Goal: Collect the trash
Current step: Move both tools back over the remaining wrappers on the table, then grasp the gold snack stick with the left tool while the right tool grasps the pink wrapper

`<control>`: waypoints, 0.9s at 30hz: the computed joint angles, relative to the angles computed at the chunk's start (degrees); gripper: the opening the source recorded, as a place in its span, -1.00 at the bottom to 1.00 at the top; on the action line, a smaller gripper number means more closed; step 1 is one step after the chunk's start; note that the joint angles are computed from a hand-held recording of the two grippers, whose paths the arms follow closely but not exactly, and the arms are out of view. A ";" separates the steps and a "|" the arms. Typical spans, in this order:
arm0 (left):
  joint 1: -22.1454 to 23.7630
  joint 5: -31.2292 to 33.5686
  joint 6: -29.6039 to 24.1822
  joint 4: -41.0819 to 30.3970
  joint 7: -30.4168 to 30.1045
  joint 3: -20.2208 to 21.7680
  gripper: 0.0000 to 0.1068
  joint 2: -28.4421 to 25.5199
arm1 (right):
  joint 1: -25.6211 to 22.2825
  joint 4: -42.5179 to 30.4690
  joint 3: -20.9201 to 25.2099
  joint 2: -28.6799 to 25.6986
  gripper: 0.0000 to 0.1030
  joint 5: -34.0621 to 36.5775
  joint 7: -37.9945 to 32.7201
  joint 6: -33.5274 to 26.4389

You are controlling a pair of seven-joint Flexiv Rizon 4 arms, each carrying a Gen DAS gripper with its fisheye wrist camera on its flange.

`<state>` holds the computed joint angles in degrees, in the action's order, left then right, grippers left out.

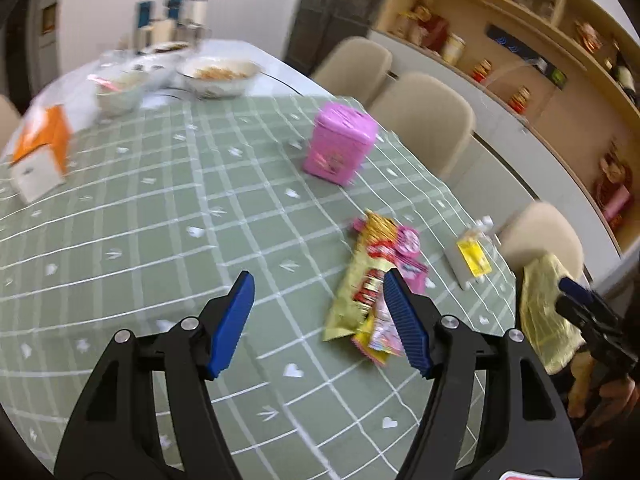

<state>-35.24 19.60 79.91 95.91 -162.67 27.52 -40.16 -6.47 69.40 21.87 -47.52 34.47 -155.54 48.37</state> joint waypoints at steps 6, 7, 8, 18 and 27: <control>10.72 -5.81 -0.20 -8.67 15.92 -12.38 0.19 -7.15 | 3.28 0.39 -2.22 -1.16 0.33 -3.33 4.25 4.34; 11.02 -7.02 -1.28 -10.01 17.03 -12.66 0.19 -8.41 | 3.40 0.37 -2.18 -1.38 0.33 -3.95 4.79 4.50; 11.72 -8.44 -2.37 -11.40 18.45 -13.43 0.18 -9.58 | 3.50 0.28 -2.07 -1.65 0.33 -4.51 5.40 4.37; 10.71 -16.46 3.12 -4.44 21.10 -11.88 -0.56 -7.21 | 6.44 0.55 -1.89 -3.77 0.33 -11.30 14.25 5.71; -2.08 -19.14 4.21 6.36 8.03 2.74 -0.56 -3.09 | 11.00 0.13 -0.15 -4.99 0.21 -12.12 11.95 2.73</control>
